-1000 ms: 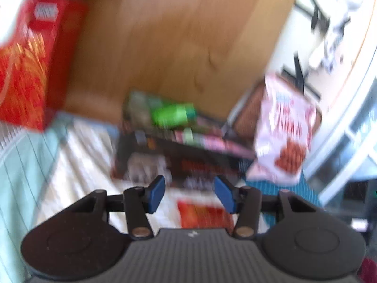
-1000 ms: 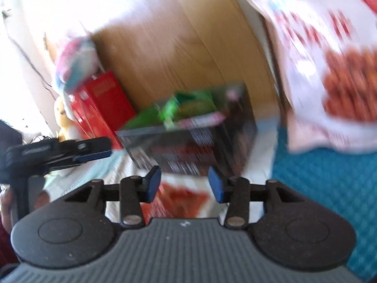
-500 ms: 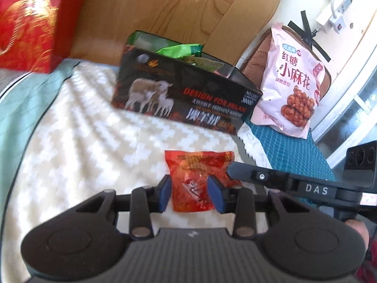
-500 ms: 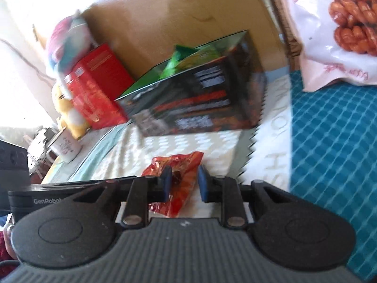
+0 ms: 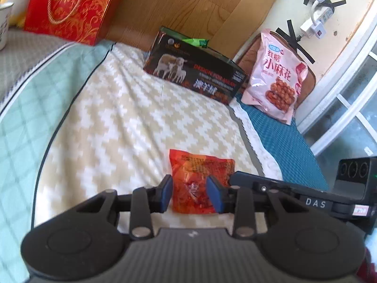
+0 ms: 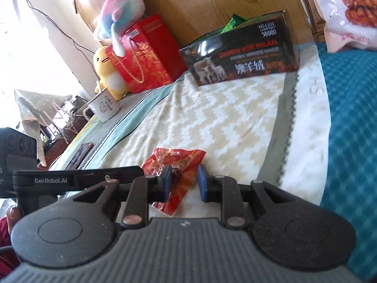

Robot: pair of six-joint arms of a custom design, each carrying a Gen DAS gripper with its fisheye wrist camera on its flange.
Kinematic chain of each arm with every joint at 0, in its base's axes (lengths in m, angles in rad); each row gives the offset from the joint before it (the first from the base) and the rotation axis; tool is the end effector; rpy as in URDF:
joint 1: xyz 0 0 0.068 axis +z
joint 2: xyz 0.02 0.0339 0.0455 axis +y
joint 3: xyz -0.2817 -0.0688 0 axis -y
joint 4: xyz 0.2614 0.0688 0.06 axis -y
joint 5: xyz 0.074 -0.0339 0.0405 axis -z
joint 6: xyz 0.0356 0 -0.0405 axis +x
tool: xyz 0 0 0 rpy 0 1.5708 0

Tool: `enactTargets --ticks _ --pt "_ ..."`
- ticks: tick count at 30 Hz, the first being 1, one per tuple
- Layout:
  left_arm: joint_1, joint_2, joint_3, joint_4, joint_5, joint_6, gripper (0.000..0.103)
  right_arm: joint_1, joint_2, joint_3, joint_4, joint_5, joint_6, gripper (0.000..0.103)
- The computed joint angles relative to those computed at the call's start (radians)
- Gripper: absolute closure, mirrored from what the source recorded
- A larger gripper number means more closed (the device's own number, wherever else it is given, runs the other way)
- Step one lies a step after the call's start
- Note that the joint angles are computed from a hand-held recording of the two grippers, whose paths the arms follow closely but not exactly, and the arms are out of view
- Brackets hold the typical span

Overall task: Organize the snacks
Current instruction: 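Grasp the red snack packet with the left gripper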

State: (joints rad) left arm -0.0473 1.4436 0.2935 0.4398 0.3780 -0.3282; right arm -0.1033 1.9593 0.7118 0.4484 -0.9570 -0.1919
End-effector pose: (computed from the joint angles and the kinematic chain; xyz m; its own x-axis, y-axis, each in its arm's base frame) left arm 0.2261 -0.0239 0.1090 -0.7208 -0.2658 -0.6401 0.0962 0.8762 -0.4722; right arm 0.3338 -0.0053 0.0777 -0.6030 -0.0479 -0.7963 -0.6343 0.6342 0.4421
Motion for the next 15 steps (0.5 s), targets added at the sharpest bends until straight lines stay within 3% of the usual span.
enactTargets --ticks 4,9,12,15 --pt "0.015 -0.093 -0.087 -0.01 0.042 0.028 0.07 -0.016 -0.029 -0.062 -0.004 -0.024 -0.047 0.076" --pt "0.135 -0.122 -0.14 -0.013 0.238 0.02 0.056 -0.045 -0.051 -0.121 -0.036 -0.073 -0.117 0.073" --pt "0.21 -0.06 -0.131 0.014 0.358 -0.017 0.053 -0.048 -0.049 -0.154 0.025 -0.082 -0.094 0.071" --pt "0.227 -0.033 -0.126 0.05 0.413 -0.051 0.051 -0.036 -0.063 -0.202 0.114 -0.05 -0.088 0.07"
